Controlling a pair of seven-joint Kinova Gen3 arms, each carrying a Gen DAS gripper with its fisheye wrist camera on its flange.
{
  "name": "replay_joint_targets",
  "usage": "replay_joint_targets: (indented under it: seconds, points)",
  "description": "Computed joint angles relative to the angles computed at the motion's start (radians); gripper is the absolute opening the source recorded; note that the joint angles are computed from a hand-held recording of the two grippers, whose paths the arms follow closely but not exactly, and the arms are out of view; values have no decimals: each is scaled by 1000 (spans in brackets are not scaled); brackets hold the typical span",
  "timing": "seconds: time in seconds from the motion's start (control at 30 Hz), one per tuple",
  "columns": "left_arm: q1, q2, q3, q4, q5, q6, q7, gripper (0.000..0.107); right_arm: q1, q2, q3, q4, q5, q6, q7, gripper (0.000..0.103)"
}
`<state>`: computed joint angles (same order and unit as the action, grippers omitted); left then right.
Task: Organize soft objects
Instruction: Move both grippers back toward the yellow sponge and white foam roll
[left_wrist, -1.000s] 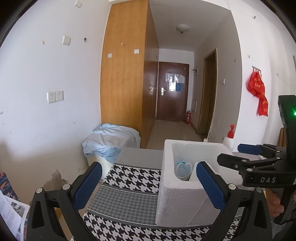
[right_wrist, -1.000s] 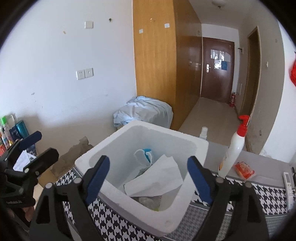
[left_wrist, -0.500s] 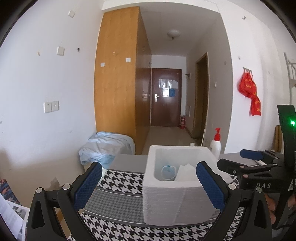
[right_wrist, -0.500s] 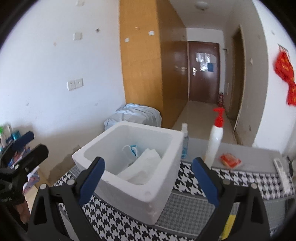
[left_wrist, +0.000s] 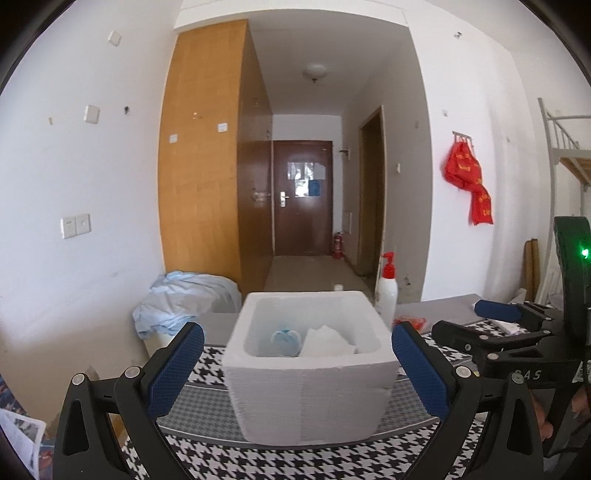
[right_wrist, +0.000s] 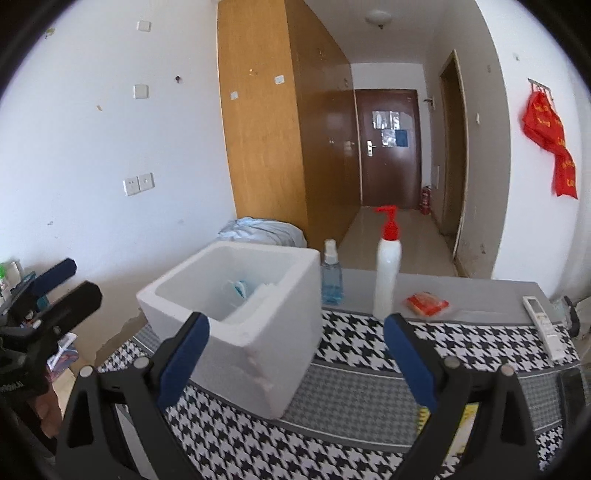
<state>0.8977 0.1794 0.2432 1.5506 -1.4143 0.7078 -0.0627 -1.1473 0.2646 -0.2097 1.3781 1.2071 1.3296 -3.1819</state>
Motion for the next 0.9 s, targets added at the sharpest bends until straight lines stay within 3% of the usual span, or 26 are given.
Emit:
replay_joint_targets:
  seconds: [0.3,0.5,0.9]
  points:
    - [26,20,1,-18,-4,-30,-23,102,-46,-4,-7,43,33,177,-129,97]
    - [42,39,-13,-40,19,-68,-49,102,-43,-32,-39,95,33,228,-186,97]
    - [83,74,-53,-82,88,-150,-142,102,-66,-19,-60,104,22,366,-195,97]
